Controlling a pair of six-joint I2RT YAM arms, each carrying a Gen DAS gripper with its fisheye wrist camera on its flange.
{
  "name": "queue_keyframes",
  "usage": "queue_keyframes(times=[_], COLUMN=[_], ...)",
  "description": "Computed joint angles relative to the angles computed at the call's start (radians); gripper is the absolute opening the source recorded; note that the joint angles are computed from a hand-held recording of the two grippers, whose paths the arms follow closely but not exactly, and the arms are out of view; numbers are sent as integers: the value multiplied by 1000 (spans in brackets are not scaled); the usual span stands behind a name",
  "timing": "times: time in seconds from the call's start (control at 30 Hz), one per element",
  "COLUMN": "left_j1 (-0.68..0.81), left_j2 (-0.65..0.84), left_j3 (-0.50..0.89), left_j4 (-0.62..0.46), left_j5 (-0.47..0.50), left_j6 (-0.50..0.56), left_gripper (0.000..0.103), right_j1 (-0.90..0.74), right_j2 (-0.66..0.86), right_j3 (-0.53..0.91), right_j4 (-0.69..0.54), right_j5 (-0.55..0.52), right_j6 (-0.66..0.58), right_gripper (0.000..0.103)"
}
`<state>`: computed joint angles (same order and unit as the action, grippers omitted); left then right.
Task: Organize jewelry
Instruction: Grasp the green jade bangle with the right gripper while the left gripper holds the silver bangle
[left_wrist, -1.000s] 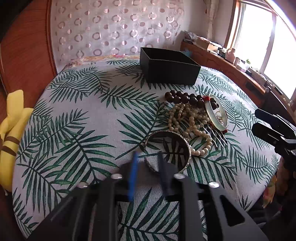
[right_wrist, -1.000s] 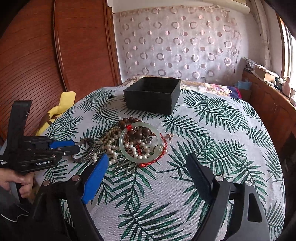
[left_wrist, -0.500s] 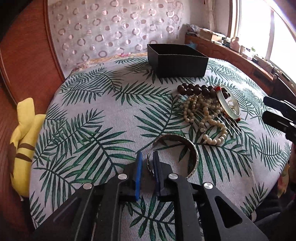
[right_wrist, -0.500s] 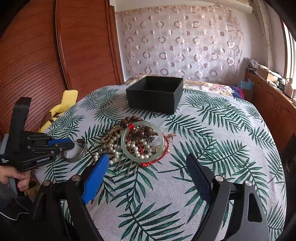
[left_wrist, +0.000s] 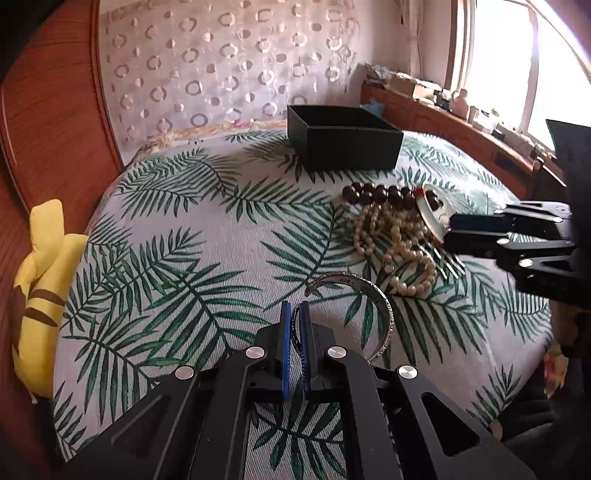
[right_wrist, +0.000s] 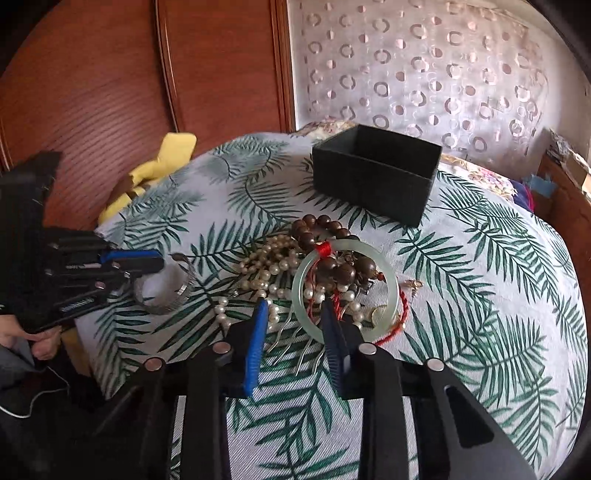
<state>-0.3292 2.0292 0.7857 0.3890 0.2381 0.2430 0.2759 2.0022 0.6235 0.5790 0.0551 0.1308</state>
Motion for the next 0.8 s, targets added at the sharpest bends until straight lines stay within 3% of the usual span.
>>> queue_keyframes(times=[0.1,0.17,0.47,0.8], left_j1=[2,4,-11,-47], left_j2=[-6,-8,-7,10], left_j3=[3,9,53,154], left_j4=[6,7,5,-23], left_j5=[11,18,24,21], left_j6=[-8,-13,-35,-52], left_gripper=[4,4,4,4], right_j1=[6,5,-38,-87], right_j2=[18,29,-60,-176], right_j3=[41,59,-16,-44], right_j4=[-40,-62,-12,-40], right_j5=[14,26,-36,-49], right_j6=[-15,-30,-58,-111], right_gripper=[24,11,8,8])
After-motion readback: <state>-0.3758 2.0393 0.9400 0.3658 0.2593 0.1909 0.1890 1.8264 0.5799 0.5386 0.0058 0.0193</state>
